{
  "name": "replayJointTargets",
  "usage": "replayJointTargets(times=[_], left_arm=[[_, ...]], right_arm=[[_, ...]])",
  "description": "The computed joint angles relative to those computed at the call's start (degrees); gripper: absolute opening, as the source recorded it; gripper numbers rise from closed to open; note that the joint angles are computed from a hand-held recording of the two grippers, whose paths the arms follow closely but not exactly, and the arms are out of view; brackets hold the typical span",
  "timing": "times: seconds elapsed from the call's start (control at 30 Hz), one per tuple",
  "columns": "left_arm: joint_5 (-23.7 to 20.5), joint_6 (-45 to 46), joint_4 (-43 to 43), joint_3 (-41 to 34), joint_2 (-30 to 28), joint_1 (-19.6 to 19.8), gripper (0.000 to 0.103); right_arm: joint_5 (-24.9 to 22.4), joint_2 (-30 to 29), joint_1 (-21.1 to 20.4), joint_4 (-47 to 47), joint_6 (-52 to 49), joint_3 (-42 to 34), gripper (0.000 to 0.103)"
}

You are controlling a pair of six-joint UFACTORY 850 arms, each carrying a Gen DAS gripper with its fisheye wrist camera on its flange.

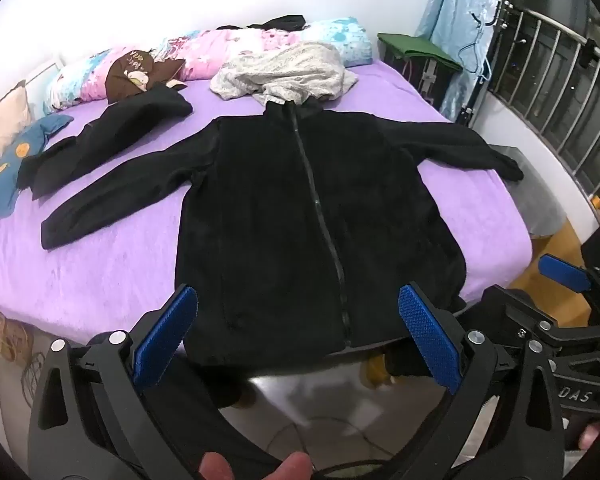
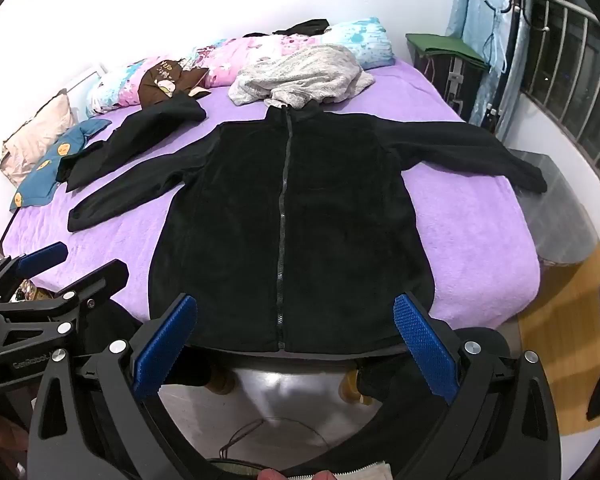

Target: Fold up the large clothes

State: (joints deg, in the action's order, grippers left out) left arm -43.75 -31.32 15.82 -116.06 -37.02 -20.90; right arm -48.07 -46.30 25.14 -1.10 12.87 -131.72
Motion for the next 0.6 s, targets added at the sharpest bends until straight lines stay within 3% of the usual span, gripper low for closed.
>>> replayJointTargets(times=[0.6], left_arm=[[0.1,-0.3,0.8,0.1,0.1,-0.1,0.097]], right_arm=[[0.5,0.2,0.3,0.6,0.1,0.4,0.097]])
